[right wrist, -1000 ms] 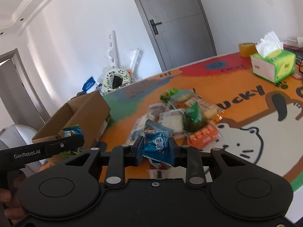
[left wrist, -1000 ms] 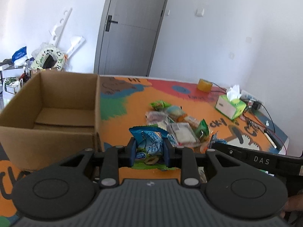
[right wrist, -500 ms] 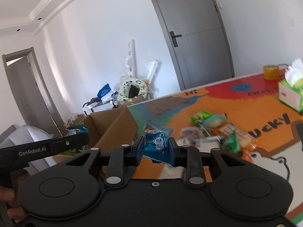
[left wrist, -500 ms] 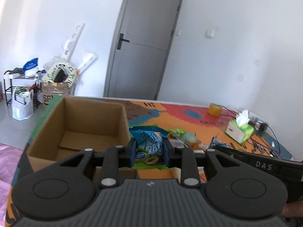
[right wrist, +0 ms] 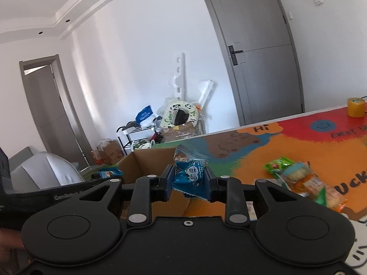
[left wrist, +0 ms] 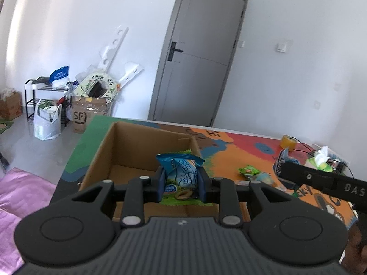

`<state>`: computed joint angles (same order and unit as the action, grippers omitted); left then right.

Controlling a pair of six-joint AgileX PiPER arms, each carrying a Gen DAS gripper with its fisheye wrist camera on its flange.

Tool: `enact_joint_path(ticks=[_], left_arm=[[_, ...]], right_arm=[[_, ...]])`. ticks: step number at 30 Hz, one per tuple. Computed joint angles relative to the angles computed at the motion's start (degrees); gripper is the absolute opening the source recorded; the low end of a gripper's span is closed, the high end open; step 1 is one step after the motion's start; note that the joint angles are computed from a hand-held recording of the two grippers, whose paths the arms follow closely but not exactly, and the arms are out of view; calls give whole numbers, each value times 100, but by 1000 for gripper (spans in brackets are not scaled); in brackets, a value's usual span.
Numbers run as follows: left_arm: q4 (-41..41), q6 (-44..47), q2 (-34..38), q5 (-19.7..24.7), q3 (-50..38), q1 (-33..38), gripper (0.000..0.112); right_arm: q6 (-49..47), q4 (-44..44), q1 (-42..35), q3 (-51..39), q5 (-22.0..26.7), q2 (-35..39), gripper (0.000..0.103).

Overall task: Organize snacks
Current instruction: 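Carry both blue packets into the cardboard box and open both tools, then withdraw both open tools from the box back toward the snack pile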

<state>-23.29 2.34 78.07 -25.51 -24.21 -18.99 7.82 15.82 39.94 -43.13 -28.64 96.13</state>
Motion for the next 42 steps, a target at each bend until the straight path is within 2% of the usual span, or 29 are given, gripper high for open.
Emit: enact_joint_path(ticks=[7, 11, 13, 16, 26, 31, 33, 35, 37, 42], left_arm=[[901, -743, 308, 154, -177, 585, 28], [812, -682, 390, 315, -321, 757, 32], [1344, -1163, 333, 354, -297, 947, 37], [1532, -1384, 176, 321, -170, 1061, 48], [2042, -1896, -398, 507, 60, 1609, 50], [2312, -2120, -574, 630, 89, 1829, 51], [2339, -2156, -630, 660, 114, 1866, 54], [2113, -1980, -680, 692, 130, 1832, 59], [2130, -1991, -654, 712, 97, 1859, 62], [1311, -1285, -717, 710, 118, 1524, 76]], right_arm=[[-293, 201, 180, -546, 274, 275, 28], [-451, 353, 278, -830, 441, 440, 28], [-518, 399, 320, -942, 510, 504, 28], [-580, 424, 393, -1127, 618, 609, 28], [-39, -226, 522, -1879, 1024, 1084, 28], [279, -572, 585, -2216, 1052, 1279, 29], [532, -797, 554, -2277, 1078, 1303, 33], [518, -728, 532, -2187, 1027, 1232, 54], [382, -506, 516, -1993, 889, 1106, 57], [163, -125, 449, -1591, 851, 816, 59]])
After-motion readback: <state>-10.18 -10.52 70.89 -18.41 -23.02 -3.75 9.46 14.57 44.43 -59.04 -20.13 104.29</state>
